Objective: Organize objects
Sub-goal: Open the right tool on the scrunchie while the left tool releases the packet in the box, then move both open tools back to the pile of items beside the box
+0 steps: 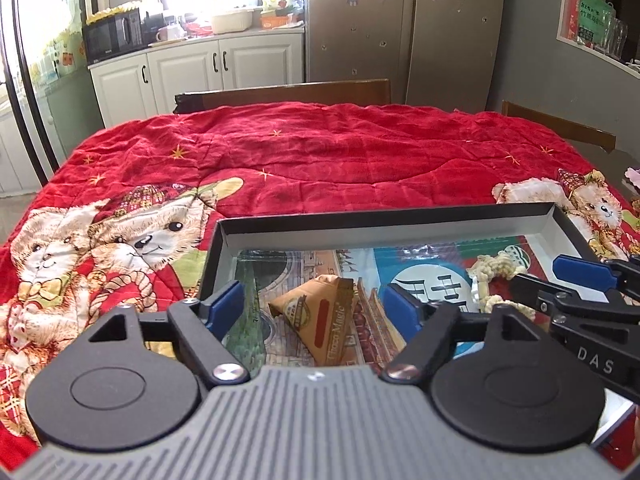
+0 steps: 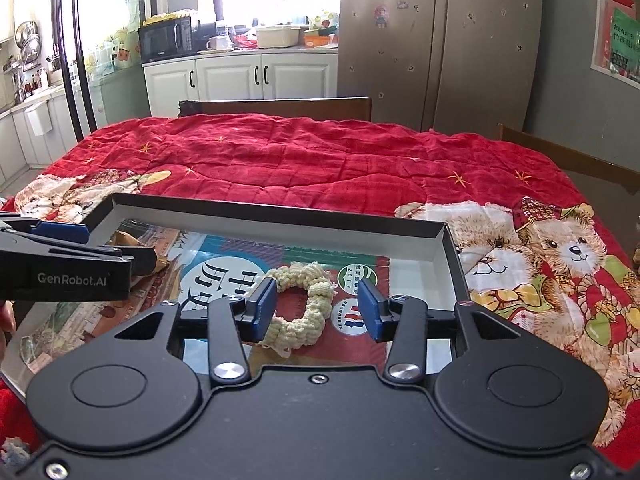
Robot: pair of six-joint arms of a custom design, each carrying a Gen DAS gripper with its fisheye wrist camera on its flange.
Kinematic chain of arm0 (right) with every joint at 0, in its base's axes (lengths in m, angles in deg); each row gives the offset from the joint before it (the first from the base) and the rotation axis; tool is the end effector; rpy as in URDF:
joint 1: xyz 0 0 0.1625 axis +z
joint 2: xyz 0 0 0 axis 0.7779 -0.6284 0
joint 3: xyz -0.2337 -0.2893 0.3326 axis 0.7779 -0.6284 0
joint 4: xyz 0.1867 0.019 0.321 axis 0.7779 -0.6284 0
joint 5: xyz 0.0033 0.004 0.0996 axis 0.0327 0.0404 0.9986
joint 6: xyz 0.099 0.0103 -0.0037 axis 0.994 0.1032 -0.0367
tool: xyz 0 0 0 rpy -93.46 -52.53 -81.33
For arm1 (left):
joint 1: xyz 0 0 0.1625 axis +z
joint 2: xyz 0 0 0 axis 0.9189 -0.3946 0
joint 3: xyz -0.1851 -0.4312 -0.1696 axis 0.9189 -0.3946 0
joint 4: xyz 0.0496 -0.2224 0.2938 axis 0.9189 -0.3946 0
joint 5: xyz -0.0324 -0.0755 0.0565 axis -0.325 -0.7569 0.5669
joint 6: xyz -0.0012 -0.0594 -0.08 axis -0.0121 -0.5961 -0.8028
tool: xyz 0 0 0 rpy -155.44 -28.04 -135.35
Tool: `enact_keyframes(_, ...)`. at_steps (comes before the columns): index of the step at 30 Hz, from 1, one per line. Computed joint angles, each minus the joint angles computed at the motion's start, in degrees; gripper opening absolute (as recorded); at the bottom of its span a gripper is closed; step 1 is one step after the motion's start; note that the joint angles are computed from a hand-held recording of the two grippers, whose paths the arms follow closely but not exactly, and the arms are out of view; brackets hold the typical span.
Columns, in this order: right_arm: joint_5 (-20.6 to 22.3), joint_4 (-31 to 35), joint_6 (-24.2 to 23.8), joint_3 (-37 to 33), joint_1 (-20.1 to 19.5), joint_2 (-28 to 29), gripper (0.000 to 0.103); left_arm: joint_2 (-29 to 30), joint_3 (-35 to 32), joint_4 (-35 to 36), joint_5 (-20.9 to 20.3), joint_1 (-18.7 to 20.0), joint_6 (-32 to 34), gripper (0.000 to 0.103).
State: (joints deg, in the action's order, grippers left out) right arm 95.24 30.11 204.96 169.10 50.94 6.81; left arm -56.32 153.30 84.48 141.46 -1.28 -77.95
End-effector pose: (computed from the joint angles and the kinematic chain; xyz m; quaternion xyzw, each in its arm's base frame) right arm 0.1769 -0.5585 0.0212 0.0216 -0.7906 0.4546 0.4097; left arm -0.1034 -0.6519 0.1101 0.3870 0.8533 -0.2632 0.2299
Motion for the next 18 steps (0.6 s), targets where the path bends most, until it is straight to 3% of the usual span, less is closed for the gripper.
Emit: enact_keyframes(18, 1.23, -1.89, 0.85, 5.03, 4.47, -1.93, 0.047, -7.5, 8.95, -4.34, 1.79, -1.31, 2.6, 0.094)
